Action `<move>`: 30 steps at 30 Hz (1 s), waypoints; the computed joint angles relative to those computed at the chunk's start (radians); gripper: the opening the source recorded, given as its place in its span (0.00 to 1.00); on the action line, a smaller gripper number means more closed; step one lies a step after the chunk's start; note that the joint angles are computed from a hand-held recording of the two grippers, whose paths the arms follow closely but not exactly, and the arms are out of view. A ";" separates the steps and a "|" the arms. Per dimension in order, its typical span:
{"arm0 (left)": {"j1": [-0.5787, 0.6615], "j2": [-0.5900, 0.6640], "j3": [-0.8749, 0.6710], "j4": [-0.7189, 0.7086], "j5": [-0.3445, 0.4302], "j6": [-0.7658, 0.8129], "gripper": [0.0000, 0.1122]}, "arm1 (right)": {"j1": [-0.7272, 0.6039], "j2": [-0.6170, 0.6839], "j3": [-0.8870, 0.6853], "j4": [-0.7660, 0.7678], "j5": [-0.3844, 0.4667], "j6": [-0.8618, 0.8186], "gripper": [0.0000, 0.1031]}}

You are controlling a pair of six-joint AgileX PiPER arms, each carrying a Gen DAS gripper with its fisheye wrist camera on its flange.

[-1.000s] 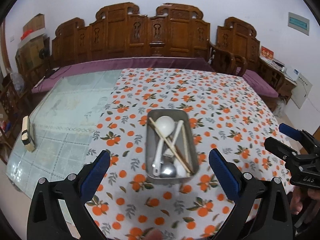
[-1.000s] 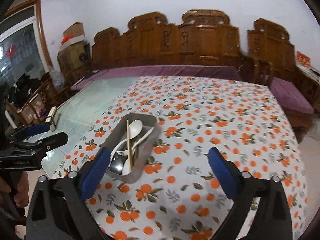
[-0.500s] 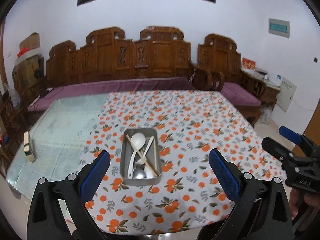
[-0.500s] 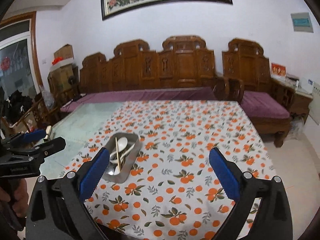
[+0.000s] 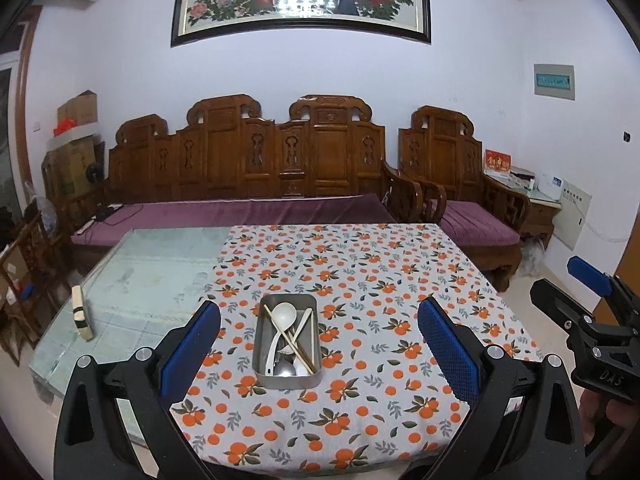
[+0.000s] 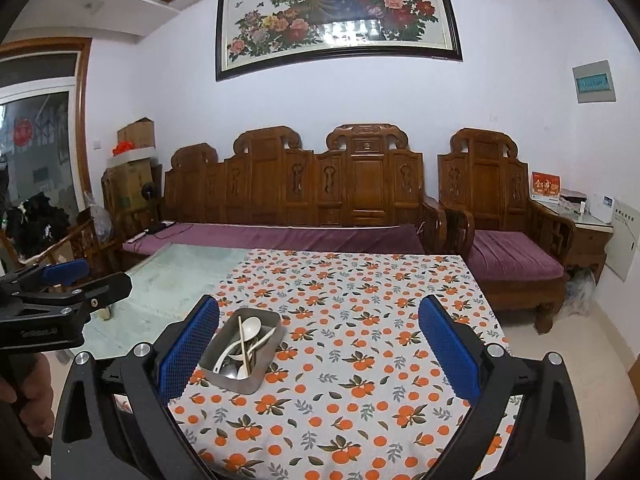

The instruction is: Organize utensils

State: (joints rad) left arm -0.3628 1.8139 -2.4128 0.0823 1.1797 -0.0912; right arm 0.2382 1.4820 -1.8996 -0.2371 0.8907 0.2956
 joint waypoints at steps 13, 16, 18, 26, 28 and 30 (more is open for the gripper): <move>0.006 -0.028 0.052 -0.003 -0.020 0.005 0.85 | 0.010 -0.013 0.011 -0.009 0.003 0.014 0.97; 0.005 -0.032 0.061 -0.002 -0.025 0.004 0.85 | 0.009 -0.013 0.011 -0.006 0.002 0.011 0.97; 0.005 -0.033 0.064 -0.001 -0.026 0.005 0.85 | 0.008 -0.011 0.009 -0.002 0.003 0.008 0.97; -0.001 -0.032 0.074 0.004 -0.032 0.006 0.85 | 0.011 -0.012 0.022 -0.013 0.001 0.022 0.97; -0.002 -0.034 0.079 0.005 -0.035 0.005 0.85 | 0.012 -0.014 0.026 -0.015 -0.002 0.025 0.97; -0.002 -0.034 0.080 0.005 -0.035 0.006 0.85 | 0.010 -0.012 0.022 -0.012 0.000 0.021 0.97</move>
State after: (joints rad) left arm -0.3649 1.7800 -2.3328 0.0870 1.1444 -0.0856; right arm 0.2484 1.4703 -1.8773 -0.2487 0.8902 0.3167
